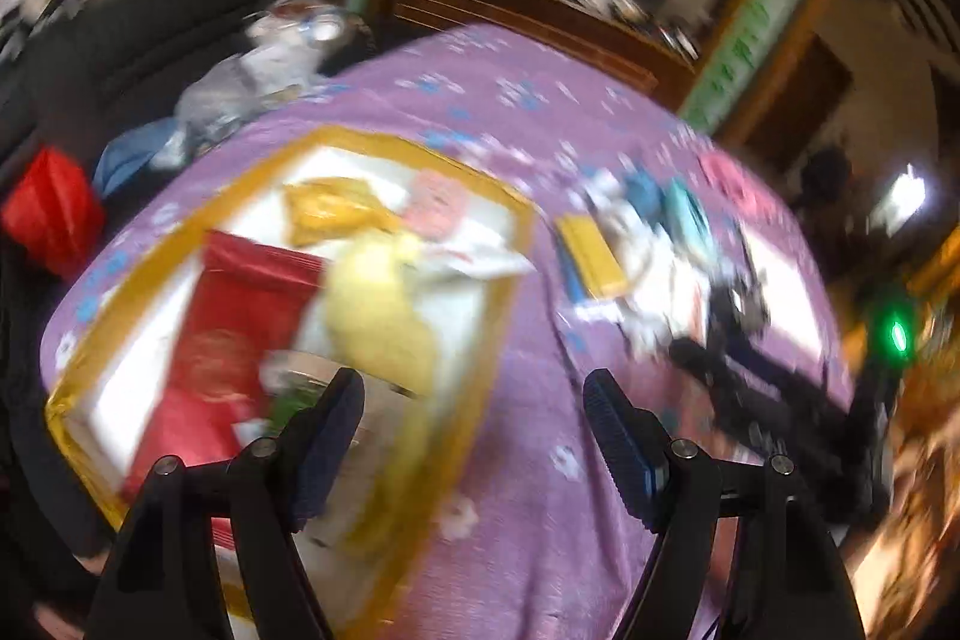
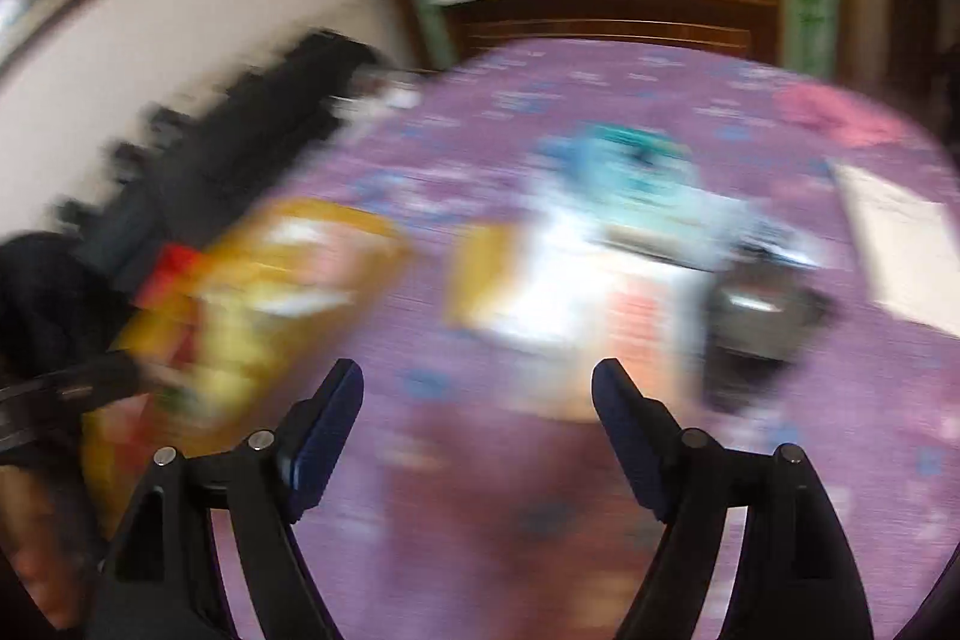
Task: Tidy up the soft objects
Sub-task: 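Move both tools back toward the remaining items on the tablecloth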
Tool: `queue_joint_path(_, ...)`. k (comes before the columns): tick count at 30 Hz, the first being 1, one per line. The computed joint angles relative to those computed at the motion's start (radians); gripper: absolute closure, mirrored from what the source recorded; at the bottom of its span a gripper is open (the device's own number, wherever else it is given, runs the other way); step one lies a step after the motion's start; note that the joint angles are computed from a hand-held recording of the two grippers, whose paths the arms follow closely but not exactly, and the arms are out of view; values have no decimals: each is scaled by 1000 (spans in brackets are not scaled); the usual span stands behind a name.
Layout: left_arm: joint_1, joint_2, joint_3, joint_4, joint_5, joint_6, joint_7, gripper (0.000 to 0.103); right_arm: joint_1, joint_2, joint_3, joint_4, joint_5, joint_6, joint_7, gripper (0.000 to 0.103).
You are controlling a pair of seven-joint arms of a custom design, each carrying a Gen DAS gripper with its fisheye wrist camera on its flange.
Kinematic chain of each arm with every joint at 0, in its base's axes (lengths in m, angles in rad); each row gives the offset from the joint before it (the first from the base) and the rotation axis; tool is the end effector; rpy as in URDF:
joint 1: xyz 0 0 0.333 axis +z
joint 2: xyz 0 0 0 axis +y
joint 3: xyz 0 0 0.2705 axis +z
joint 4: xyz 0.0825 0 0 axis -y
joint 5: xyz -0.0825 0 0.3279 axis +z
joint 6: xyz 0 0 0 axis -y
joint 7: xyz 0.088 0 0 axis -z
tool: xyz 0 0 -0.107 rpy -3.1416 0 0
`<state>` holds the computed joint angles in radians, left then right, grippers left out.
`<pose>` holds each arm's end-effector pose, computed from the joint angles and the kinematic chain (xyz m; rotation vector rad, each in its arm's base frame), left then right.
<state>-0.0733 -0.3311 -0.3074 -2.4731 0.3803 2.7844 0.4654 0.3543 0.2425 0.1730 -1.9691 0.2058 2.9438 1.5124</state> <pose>0.4054 -0.1867 0.4634 -2.2140 1.4791 -0.8120 0.5225 0.2810 0.4255 -2.0048 1.3604 -0.3222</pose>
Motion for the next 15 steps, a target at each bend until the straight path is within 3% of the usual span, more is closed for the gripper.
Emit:
queue_joint_path(1, -6, 29, -13, 32, 6, -18, 10, 25, 7, 7, -18, 5, 15, -14, 14, 25)
queue_joint_path(3, -8, 62, -30, 67, 42, -36, 1, 25, -67, 23, 49, 16, 194, -32, -100, 25)
queue_joint_path(4, 0, 83, -47, 90, 77, -59, -31, 25, -89, 26, 63, 15, 217, -44, -96, 25)
queue_joint_path(7, -54, 120, 6, 97, 8, -45, -2, 25, -83, 27, 44, 18, 235, -44, -80, 25)
queue_joint_path(11, -78, 124, 24, 113, -1, -27, 39, 25, -74, 51, 29, 55, 227, -96, -64, 25)
queue_joint_path(15, -89, 134, 37, 122, -32, 5, 87, 25, -90, 23, 57, 21, 300, -54, -139, 25)
